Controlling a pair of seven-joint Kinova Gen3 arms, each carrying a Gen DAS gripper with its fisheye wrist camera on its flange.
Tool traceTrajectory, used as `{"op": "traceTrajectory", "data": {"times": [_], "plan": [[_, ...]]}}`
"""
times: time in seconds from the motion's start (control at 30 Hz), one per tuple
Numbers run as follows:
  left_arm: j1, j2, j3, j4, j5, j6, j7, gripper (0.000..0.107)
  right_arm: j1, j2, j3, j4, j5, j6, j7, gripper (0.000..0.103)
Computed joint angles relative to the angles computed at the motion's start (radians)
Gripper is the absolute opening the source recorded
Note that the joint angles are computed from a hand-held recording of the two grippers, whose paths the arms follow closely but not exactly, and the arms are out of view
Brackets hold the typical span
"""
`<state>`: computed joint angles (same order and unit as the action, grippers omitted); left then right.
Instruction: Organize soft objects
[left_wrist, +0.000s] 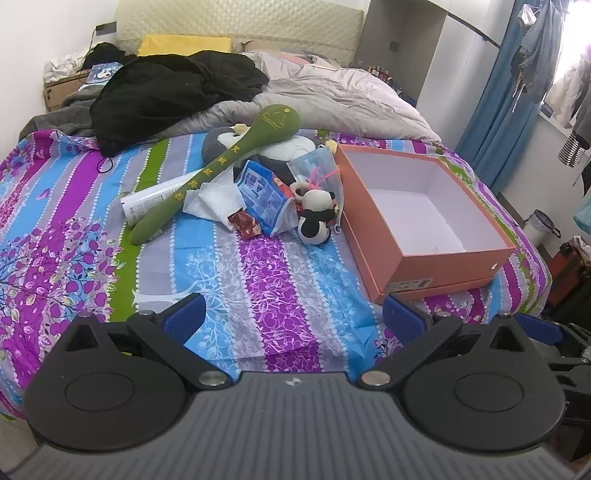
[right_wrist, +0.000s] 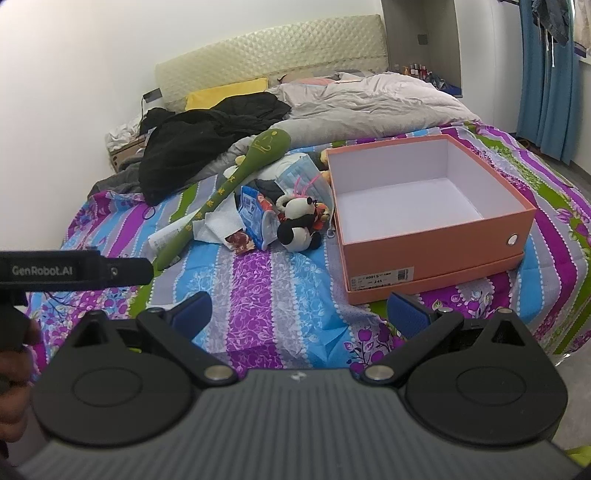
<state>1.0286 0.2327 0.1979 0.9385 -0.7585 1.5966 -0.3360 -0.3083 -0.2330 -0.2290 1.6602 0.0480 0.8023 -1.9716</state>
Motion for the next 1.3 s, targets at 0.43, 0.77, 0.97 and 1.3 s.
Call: {"op": "traceTrajectory", "data": {"times": [0.43, 0.77, 0.97, 1.3], "plan": [[-0.046, -0.053, 0.032, 0.082, 0.019, -0.052, 0.042, 0.103, -0.013, 0.030, -0.013, -0.025, 0.020, 0.031, -0.019, 0.103], [-0.110, -0.061, 0.043, 0.112, 0.074, -0.100, 0.006, 0.102, -0.026, 0.058, -0.002, -0.023, 0.014, 0.021, -0.030, 0.103], [-0.156, -0.071, 0.039, 0.145, 0.108, -0.164, -0.010, 0.102, -0.008, 0.076, -0.037, -0.017, 0.088, 0.002, -0.084, 0.102], [-0.252, -0.071, 0.018, 0.196, 0.187, -0.257, -0.066, 0.095, -0.061, 0.154, 0.004, -0.050, 0.085, -0.008, -0.057, 0.081]]}}
